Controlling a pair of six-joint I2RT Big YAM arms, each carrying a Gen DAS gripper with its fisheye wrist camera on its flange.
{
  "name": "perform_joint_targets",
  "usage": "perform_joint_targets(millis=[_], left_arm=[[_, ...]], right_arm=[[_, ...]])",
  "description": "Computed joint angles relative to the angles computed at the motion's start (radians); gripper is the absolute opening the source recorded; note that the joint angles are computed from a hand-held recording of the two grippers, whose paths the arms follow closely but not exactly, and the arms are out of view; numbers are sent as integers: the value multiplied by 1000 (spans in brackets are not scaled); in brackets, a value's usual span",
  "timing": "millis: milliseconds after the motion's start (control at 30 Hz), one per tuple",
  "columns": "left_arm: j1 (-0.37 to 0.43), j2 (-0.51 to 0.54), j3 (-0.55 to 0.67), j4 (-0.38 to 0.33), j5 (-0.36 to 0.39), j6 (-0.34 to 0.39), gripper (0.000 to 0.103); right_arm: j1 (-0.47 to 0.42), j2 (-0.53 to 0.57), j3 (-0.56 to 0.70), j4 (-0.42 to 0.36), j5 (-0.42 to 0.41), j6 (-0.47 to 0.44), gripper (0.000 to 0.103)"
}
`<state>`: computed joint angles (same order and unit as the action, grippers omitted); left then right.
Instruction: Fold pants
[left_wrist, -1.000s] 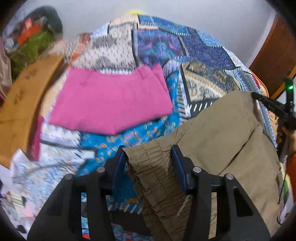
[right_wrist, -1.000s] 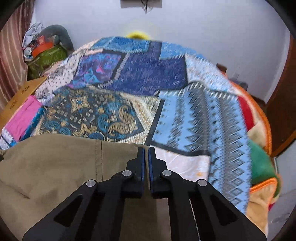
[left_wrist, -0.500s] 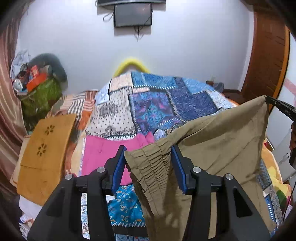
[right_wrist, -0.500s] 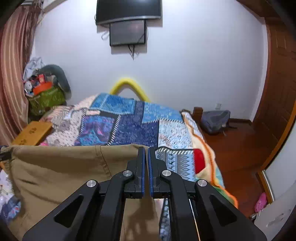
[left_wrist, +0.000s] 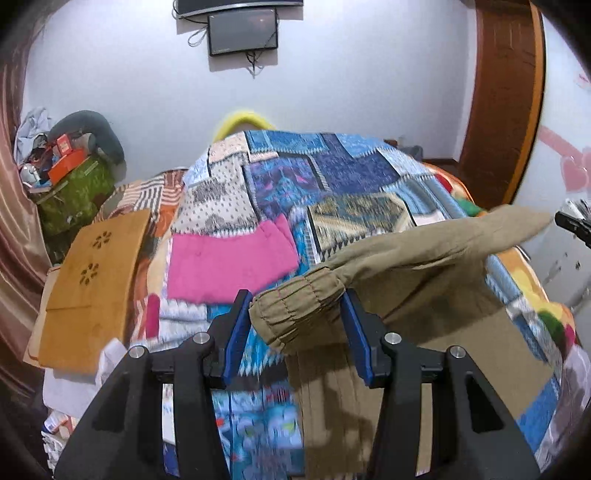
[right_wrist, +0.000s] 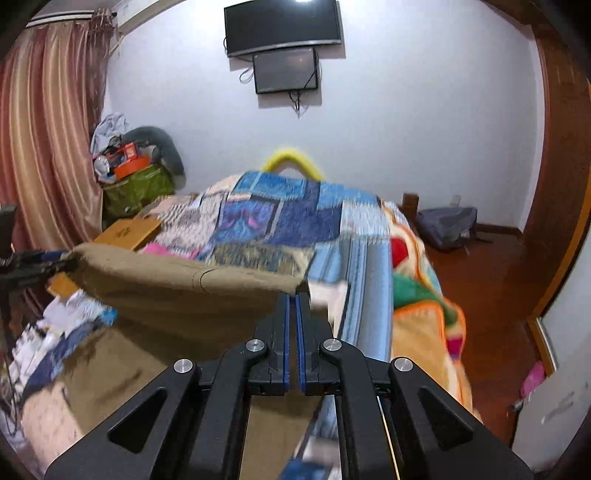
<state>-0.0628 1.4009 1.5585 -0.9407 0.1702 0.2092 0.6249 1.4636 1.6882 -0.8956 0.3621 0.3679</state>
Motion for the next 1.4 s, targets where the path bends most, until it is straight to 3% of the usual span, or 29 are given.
perform_joint_targets(millis=[200,367,533,600,667,733,800,867,1033,1300,1400], left_arm=[[-5,-88,-147,3,-28,37,49],[-9,-127,-232,-14,-51,55,49],[9,-120,-236,-97,-58,38,50],[14,-127,-226,-105,-54,28,50],[18,-144,-212,-99,-50,17,52],[17,-157,-192,-91,-39,0,58],[3,-171,-175,-68,-49,-11,70],[-20,-175,-154,-55,-60,-13,75],[-87,-139,-92,-74,-22,-13,75],[-193,-33,-48,-100,-33,42,75],[-210,-5,-49,-106,-37,66,75]], right_arm=[[57,-106,-177,2,14,153,2],[98,-124,-253,-56,-4,239,2],[127,-117,-261,-91,-5,267,3],[133,-103,-243,-100,2,252,3],[127,-79,-212,-114,-9,220,11],[130,-62,-195,-113,5,193,32],[141,-50,-185,-102,27,169,41],[144,-29,-163,-85,21,124,43],[143,59,-75,-74,-36,17,46],[153,210,64,-101,-131,-152,45],[150,268,123,-149,-146,-213,45]])
